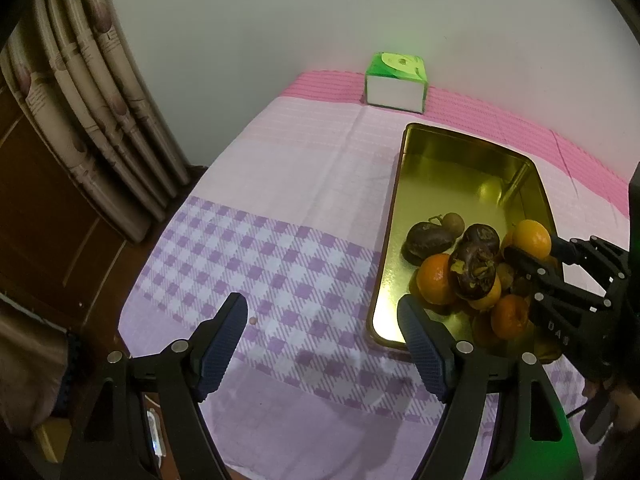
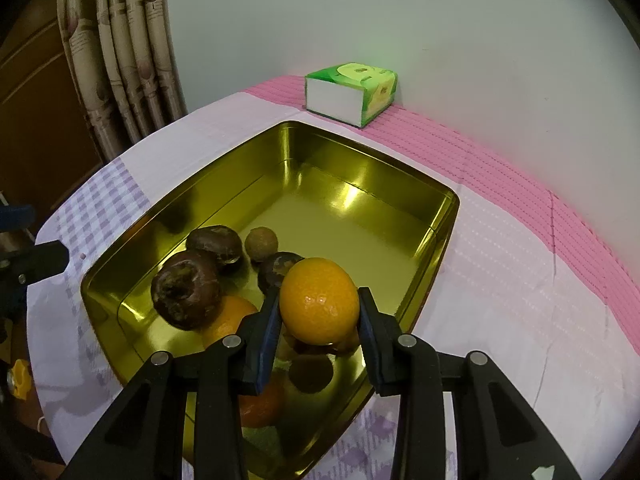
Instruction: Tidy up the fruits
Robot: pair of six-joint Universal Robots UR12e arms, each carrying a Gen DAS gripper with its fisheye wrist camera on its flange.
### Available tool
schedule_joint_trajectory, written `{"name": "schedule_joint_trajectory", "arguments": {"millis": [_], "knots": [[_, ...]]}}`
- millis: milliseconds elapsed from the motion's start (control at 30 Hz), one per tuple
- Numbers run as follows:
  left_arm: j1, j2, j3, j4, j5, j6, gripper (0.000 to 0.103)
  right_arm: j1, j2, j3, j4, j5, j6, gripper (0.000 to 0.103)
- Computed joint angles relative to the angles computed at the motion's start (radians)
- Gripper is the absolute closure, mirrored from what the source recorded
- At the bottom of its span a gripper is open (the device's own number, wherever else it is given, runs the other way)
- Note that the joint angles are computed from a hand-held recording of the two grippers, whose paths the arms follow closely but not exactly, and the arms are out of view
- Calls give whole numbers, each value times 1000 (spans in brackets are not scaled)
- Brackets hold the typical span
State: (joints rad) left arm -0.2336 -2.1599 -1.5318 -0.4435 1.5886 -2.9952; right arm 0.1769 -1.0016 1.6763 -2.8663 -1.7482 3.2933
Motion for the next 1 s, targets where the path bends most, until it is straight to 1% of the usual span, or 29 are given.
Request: {"name": "schedule_joint_trajectory", "arguments": {"millis": [400,567,667,767,833,867,933,1000], "knots": [[-1,2,-3,2,0,6,25,8,-9,8,-12,14,16,68],[0,7,-9,10,-4,20,24,9,-15,10,-12,12,27,62],[-1,9,-12,12,-5,28,24,9,-22,14,-17,11,36,55],[-1,12,-16,16,-10,38,24,8,-42,33,-30,14,68,44],[-3,13,-18,18,-10,51,24,9,-57,45,-25,11,91,30],[-4,13,-18,17,-10,57,24,10,-65,51,-21,10,99,27],[-6,15,-20,16,-14,69,24,14,-80,63,-10,-8,119,13],[-7,17,-23,17,-16,80,23,17,-91,75,-2,-28,142,10]]}}
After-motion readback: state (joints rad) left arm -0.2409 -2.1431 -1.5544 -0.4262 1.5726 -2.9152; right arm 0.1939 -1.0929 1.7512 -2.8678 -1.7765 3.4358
